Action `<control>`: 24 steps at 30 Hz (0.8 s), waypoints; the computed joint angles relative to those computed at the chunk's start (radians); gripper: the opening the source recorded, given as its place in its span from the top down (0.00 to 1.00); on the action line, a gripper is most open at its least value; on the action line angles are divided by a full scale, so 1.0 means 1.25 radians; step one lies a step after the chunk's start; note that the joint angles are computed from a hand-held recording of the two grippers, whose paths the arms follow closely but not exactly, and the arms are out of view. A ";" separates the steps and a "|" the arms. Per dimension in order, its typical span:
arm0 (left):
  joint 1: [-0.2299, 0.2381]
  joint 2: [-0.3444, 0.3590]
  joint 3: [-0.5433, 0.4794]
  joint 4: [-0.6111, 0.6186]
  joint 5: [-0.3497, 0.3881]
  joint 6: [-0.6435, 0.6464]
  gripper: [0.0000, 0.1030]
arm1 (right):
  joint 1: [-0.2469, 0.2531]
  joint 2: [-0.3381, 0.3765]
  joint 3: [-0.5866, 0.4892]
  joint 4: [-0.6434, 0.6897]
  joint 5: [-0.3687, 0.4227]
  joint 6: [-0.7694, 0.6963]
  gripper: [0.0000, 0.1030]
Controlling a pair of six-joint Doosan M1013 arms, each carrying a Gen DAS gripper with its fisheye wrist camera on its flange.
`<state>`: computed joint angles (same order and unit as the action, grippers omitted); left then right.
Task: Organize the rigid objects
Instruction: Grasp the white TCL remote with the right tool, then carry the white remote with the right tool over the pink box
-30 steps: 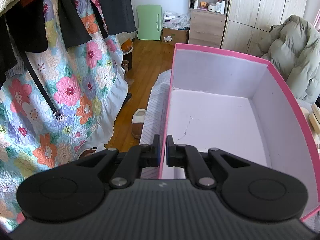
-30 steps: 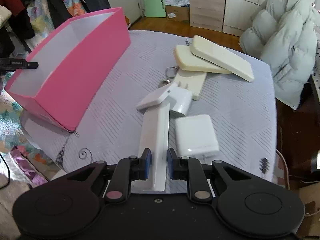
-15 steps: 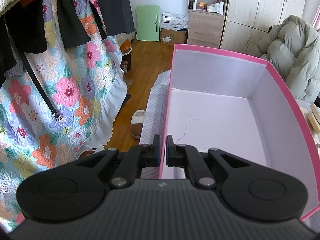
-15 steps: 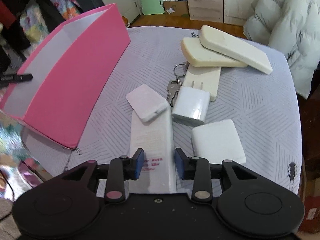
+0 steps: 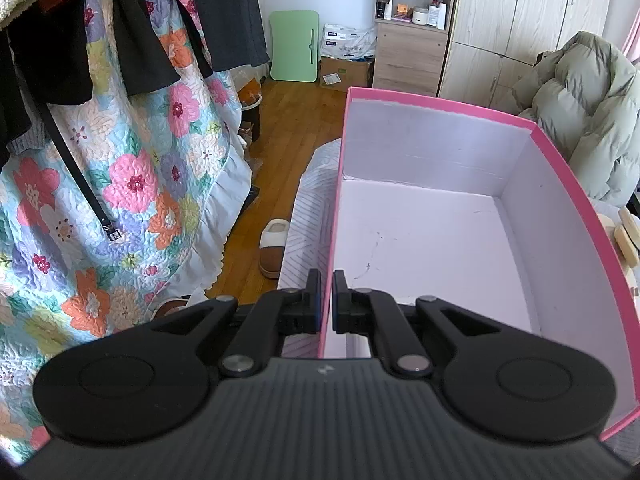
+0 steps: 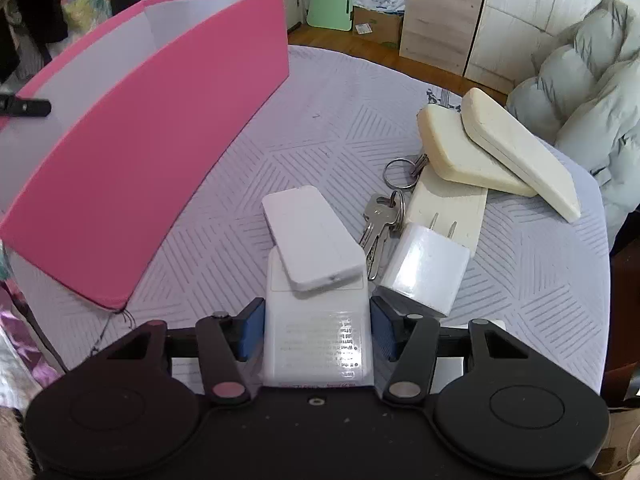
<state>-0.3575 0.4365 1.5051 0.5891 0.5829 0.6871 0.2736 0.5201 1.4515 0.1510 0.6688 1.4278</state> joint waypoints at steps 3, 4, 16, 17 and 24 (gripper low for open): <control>0.002 -0.002 0.002 -0.015 -0.008 0.011 0.96 | -0.022 -0.004 0.001 0.120 0.015 -0.033 0.41; 0.003 -0.001 0.003 -0.016 -0.009 0.012 0.96 | -0.031 -0.008 0.004 0.164 0.016 -0.050 0.41; 0.007 -0.004 0.008 -0.027 -0.019 0.016 0.97 | -0.070 -0.049 0.054 0.429 -0.017 -0.171 0.41; 0.007 -0.004 0.009 -0.028 -0.020 0.016 0.97 | -0.069 -0.052 0.056 0.428 -0.024 -0.175 0.41; 0.014 -0.008 0.014 -0.049 -0.039 0.019 0.97 | -0.058 -0.066 0.046 0.411 -0.050 -0.206 0.41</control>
<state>-0.3401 0.4264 1.5230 0.5277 0.5345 0.7107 0.2009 0.4381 1.5094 0.6652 0.6067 1.1703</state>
